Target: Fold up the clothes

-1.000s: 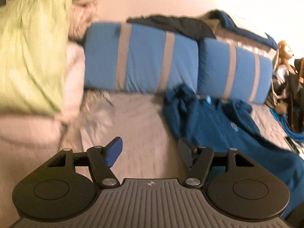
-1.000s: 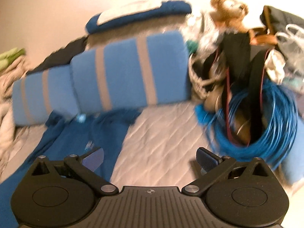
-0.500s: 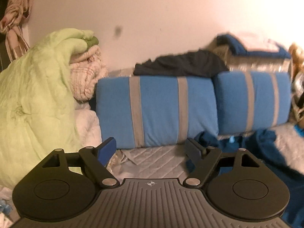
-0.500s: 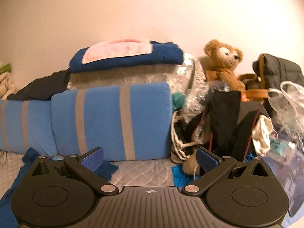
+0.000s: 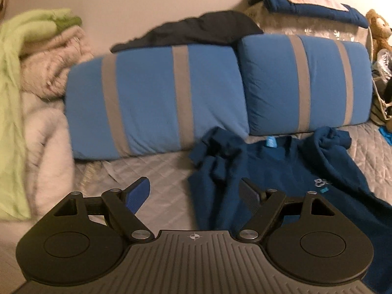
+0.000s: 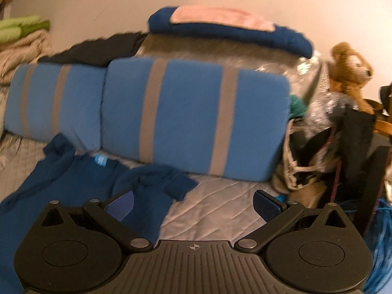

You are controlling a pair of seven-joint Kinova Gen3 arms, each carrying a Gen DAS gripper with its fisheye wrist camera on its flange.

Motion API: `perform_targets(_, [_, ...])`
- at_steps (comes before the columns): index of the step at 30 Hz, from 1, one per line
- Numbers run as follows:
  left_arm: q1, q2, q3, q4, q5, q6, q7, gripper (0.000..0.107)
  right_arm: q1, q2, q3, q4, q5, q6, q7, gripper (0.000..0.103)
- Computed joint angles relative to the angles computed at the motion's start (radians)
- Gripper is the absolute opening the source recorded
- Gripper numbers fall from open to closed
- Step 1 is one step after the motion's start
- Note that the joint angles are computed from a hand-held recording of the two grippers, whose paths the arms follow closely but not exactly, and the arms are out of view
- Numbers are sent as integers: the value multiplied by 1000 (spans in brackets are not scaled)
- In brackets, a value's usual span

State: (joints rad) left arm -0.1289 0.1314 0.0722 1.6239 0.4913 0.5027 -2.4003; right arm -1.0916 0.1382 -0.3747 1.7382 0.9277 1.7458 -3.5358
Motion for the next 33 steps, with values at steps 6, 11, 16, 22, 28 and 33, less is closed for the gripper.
perform_targets(6, [166, 44, -169, 25, 211, 56, -62, 80, 65, 20, 35, 71, -10, -166, -11, 103])
perform_targets(11, [58, 41, -27, 124, 414, 10, -195, 80, 110, 50, 94, 151, 24, -349, -16, 103])
perform_targets(16, [-153, 50, 203, 206, 617, -11, -377, 80, 272, 90, 16, 228, 135, -552, -102, 103])
perform_targets(22, [-188, 103, 202, 247, 851, 70, -592, 80, 283, 164, 123, 226, 228, -701, -71, 95])
perform_targets(28, [-32, 111, 12, 249, 922, 117, -603, 80, 261, 204, 277, 258, 253, -762, -295, 84])
perform_targets(33, [-24, 122, 8, 233, 878, 118, -543, 80, 198, 182, 478, 329, 211, -890, -498, 77])
